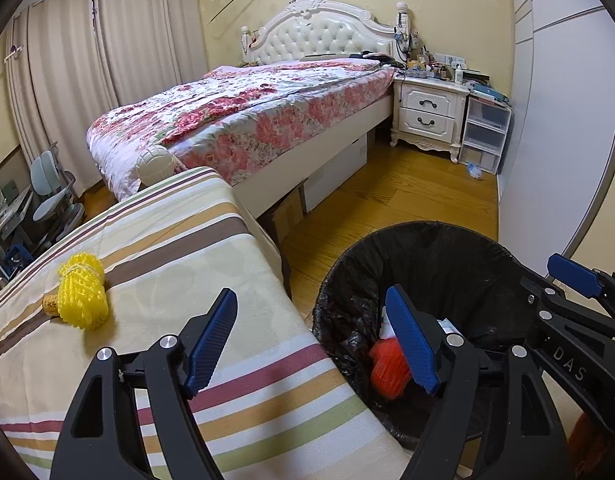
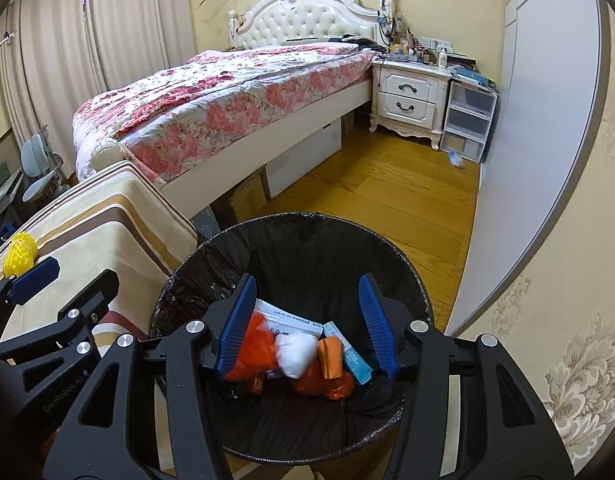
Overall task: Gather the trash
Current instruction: 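Carry the orange ball and white bag over the black bin and open both tools, then move both open tools from the bin back over the bed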
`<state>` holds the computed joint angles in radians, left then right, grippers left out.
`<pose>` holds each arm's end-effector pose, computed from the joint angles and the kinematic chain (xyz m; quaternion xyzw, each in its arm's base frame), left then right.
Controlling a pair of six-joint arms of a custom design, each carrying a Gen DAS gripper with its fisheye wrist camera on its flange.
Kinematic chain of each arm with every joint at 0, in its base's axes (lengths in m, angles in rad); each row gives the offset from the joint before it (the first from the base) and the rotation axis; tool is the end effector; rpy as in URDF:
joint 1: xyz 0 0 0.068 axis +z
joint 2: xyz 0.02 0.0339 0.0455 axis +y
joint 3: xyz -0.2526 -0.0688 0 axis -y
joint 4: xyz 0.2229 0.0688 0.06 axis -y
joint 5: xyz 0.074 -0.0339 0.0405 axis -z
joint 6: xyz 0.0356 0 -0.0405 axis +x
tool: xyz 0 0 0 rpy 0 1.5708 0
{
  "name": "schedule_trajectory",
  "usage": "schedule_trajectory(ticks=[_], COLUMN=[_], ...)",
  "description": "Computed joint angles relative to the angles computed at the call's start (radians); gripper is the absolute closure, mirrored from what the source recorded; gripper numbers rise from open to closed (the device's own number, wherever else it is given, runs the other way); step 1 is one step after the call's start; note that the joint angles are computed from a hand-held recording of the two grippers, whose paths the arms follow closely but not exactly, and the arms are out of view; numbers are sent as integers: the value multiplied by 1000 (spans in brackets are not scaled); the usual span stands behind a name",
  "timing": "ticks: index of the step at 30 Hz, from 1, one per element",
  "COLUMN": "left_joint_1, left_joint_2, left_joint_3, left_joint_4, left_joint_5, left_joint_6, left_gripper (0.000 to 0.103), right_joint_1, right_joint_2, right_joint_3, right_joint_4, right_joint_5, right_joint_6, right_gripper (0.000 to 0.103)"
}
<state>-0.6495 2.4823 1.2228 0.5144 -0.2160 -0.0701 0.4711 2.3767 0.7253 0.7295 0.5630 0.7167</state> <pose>0.3431 -0.2510 0.0007 0.2187 0.8851 -0.0480 0.4081 0.2822 0.1224 -0.0215 0.1994 0.8928 -0.0468 0.4011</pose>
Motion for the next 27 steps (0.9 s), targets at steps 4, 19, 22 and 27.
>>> schedule_trajectory(ticks=[4, 19, 22, 27], left_joint_1=[21, 234, 291, 393], left_joint_2=[-30, -122, -128, -131], left_joint_3=[-58, -332, -367, -401], left_joint_4=[38, 209, 242, 275], left_joint_5=[-2, -7, -10, 2], left_joint_6=[0, 0, 17, 33], left_gripper=[28, 28, 28, 28], right_joint_1=[18, 185, 220, 272], right_joint_2=[-7, 32, 52, 97], right_joint_3=[5, 227, 305, 458], right_joint_4=[-11, -181, -234, -334], right_joint_5=[3, -40, -55, -76], right_joint_6=[6, -21, -42, -85], right_gripper=[49, 45, 45, 45])
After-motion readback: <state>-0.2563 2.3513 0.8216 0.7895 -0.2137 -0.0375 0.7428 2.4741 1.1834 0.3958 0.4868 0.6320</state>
